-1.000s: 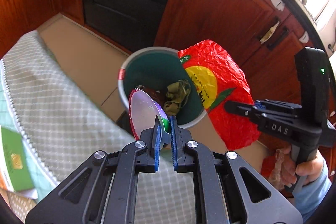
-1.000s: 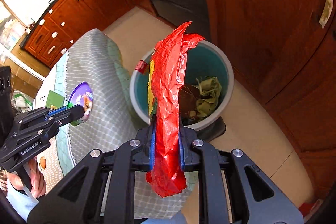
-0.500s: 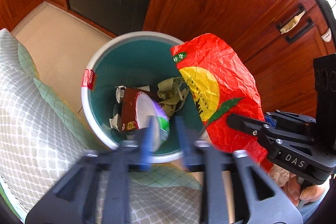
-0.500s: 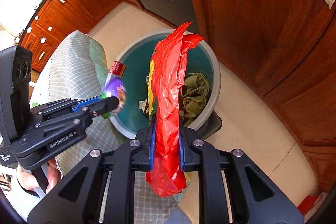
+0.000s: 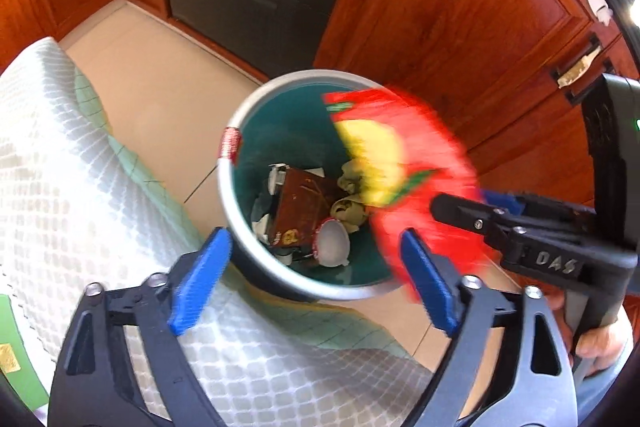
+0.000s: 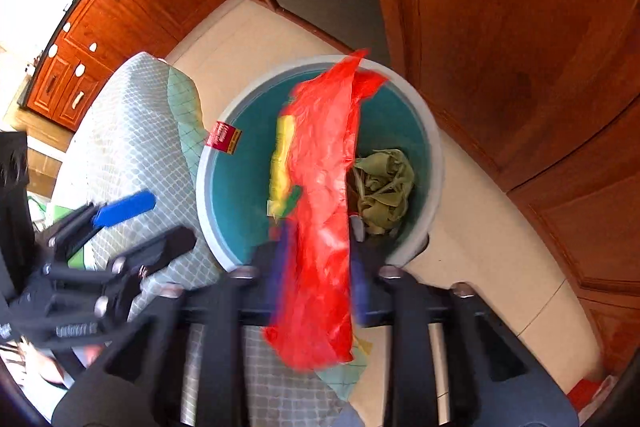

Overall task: Collect trash
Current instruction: 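Carry cup and red bag over the teal bin and open both tools, then move both tools back over the table toward the can and orange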

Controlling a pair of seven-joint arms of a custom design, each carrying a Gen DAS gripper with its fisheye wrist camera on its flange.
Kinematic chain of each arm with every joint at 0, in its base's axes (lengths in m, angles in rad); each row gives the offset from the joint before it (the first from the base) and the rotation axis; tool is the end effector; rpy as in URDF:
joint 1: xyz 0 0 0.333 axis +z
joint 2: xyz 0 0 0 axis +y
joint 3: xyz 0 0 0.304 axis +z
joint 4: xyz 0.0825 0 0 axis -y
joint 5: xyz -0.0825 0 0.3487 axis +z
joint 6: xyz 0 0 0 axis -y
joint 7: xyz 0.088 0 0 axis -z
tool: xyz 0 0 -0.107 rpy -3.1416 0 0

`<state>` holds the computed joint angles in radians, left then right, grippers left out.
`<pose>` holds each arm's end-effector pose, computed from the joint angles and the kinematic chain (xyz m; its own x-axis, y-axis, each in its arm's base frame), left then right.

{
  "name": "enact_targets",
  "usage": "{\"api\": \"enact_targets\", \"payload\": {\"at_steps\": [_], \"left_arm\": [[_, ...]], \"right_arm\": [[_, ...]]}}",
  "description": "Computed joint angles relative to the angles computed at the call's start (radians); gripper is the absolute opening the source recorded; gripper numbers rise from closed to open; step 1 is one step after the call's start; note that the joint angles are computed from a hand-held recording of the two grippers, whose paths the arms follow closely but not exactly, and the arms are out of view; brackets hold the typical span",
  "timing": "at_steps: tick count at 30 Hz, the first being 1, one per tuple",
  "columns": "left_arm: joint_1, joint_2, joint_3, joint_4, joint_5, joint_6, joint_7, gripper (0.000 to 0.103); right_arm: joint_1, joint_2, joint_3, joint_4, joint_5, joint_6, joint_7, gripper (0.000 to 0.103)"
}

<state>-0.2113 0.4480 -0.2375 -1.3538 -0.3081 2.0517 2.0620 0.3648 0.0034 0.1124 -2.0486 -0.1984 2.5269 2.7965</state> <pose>0.6148 -0.2784 0.5006 -0.7262 -0.6439 0.2409 -0.6811 0.6261 -0.3797 0.4947 0.2580 0.4934 -0.4879 -0.7961 -0.3580 -0.7400 0.5948 -0.3140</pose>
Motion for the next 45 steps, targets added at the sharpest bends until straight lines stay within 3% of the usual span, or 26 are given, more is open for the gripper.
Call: {"api": "enact_targets", "payload": {"at_steps": [1, 4, 9, 18, 27, 37, 45], "left_arm": [[0.005, -0.014, 0.001, -0.020, -0.004, 0.019, 0.006, 0.097], [0.019, -0.038, 0.001, -0.059, -0.022, 0.049, 0.029, 0.099], [0.029, -0.051, 0.003, -0.065, -0.036, 0.036, 0.036, 0.099], [0.059, -0.127, 0.009, -0.147, -0.084, 0.042, 0.064, 0.099], [0.117, -0.287, 0.048, -0.311, -0.142, 0.051, 0.118, 0.099], [0.212, -0.460, 0.139, -0.493, -0.161, 0.079, 0.204, 0.099], [0.315, -0.522, 0.219, -0.563, -0.158, 0.087, 0.291, 0.099]], "right_arm": [[0.000, 0.001, 0.000, 0.003, -0.023, 0.005, 0.019, 0.070], [0.002, 0.005, 0.001, 0.014, -0.061, 0.007, 0.060, 0.077], [0.007, 0.005, 0.004, 0.029, -0.062, -0.033, 0.088, 0.085], [0.029, -0.005, 0.021, 0.068, -0.085, -0.103, 0.126, 0.085], [0.088, 0.054, 0.048, 0.199, -0.141, -0.162, 0.132, 0.087], [0.202, 0.230, 0.063, 0.470, -0.150, -0.249, 0.085, 0.087], [0.330, 0.506, 0.047, 0.896, -0.111, -0.397, -0.030, 0.087]]}}
